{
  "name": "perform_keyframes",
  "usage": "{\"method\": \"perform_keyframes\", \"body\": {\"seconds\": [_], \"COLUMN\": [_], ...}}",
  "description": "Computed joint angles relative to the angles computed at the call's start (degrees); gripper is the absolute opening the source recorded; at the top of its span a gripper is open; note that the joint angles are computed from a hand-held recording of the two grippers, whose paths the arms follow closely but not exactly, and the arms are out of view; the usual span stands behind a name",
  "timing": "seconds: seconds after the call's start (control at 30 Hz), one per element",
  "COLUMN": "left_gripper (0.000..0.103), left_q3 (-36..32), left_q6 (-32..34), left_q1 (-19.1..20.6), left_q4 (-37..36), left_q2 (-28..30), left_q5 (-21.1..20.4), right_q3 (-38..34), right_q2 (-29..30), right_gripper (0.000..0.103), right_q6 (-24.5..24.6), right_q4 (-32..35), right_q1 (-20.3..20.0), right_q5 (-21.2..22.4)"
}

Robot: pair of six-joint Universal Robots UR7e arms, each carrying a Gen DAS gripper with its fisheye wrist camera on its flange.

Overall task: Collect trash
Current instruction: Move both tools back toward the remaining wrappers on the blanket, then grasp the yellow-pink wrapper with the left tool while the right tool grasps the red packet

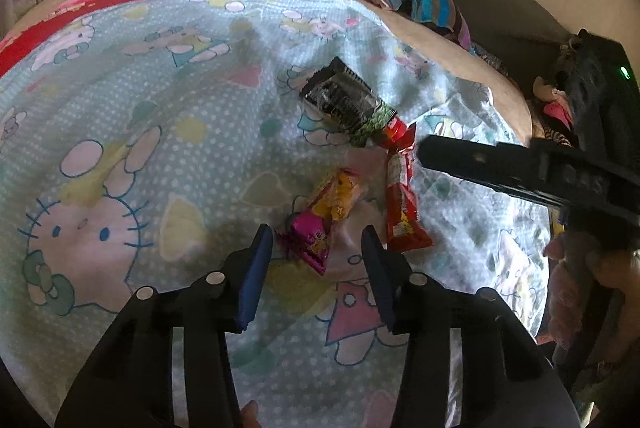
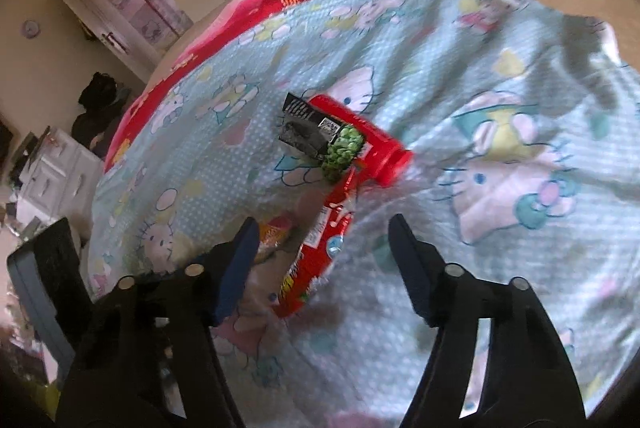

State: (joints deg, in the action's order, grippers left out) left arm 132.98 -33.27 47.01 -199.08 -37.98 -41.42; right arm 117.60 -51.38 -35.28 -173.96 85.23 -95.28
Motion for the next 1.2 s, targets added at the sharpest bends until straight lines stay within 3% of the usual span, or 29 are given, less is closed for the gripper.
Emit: {"method": "perform_keyframes", "body": {"seconds": [0.1, 0.2, 0.27, 0.5, 0.67, 1.2], "left_gripper": [0.043, 0.043, 0.043, 0.039, 0.025, 0.021], "left_q3": [-0.2, -0.58, -0.89, -2.48, -3.48, -8.0], "left_q6": [-0.23, -0.13, 0.12, 1.31, 2.09, 5.17], "left_q1": [0.39, 0.8, 1.07, 1.88, 1.67, -6.01], "left_q4": [-0.07, -0.13, -0.29, -0.67, -0.49, 1.42], "left_q2": [0.21, 0.34, 0.45, 1.02, 1.54, 4.09], "left_q5": [-0.1, -0.32, -0.53, -1.66, -2.78, -4.67], "right_q3": [-1.54, -2.52, -2.67, 0.69, 3.97, 11.31], "right_q2": [1.95, 3.58, 3.9, 0.73, -3.77, -18.38], "right_gripper": [0.054, 0.045, 0.026, 0.025, 0.025, 0.024], "right_q6": [0.07, 0.17, 0.4, 0.21, 1.11, 0.87], "right_q4": [0.58, 0.67, 1.1, -0.71, -2.72, -5.7], "right_q1": [0.53, 0.77, 0.5, -2.27, -4.82, -12.27], "right_q5": [-1.49, -3.67, -4.28, -1.62, 0.92, 7.13]}}
